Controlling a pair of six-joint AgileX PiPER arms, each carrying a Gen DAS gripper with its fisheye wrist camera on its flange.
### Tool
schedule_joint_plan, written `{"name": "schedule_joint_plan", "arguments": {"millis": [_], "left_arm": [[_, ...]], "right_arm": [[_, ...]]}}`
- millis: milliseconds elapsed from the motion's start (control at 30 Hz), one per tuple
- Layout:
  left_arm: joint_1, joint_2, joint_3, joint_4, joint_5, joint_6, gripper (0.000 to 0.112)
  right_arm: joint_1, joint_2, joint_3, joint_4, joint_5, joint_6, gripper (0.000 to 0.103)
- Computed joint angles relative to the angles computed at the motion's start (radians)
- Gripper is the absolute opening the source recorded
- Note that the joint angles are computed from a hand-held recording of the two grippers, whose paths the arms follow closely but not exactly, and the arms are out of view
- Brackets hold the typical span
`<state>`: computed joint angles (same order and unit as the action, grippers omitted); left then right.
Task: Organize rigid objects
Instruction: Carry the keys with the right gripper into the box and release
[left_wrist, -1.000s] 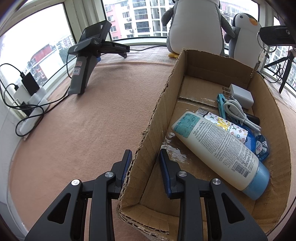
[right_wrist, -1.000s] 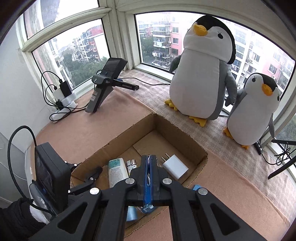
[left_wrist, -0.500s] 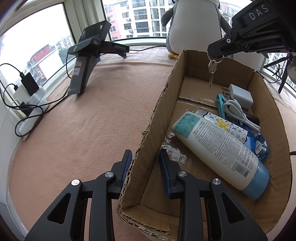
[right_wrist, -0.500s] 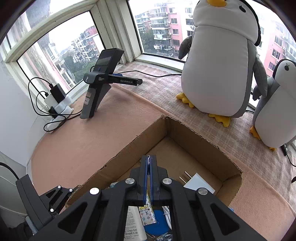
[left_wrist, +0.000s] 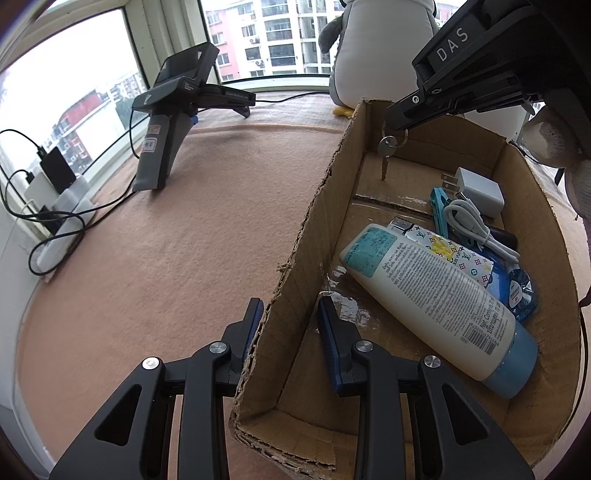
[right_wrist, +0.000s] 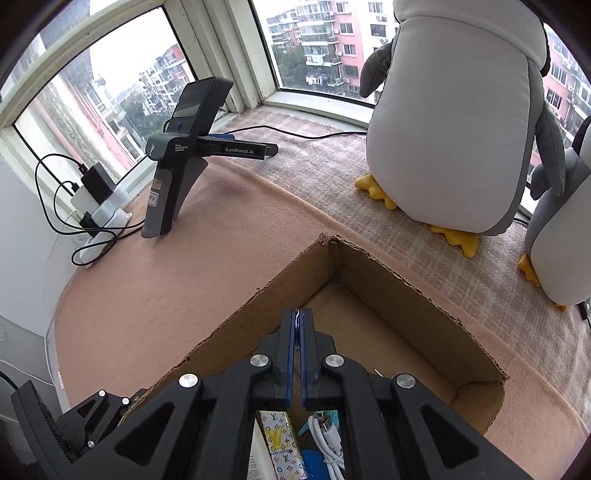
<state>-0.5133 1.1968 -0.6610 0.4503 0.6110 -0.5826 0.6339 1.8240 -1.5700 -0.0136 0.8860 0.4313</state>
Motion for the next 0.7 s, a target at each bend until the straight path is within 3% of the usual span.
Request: {"name": "schedule_joint_plan", "arguments": {"millis": [67,133,200,700], "left_arm": [[-0.004,-0.002,0.002,0.006,0.001,-0.006,0.029],[-0.005,-0.003,0.003,0.008,0.001,-0.01,0.029],[-0.005,-0.003,0.004,0.007,0.001,-0.009,0.029],[-0.013,-0.009,0.007,0.017,0.006,-0.019,0.029]], "right_arm": [[0.002,0.002,-0.003,-0.013,0.004,0.005,0.009],[0.001,0.004,-0.005,-0.016,0.008,0.003,0.039],[0.008,0.003,-0.006,-0.045,0.013,0.019,0.053],[0.021,-0.096,0.076,-0.115,0.02,0.082,0.06]]}}
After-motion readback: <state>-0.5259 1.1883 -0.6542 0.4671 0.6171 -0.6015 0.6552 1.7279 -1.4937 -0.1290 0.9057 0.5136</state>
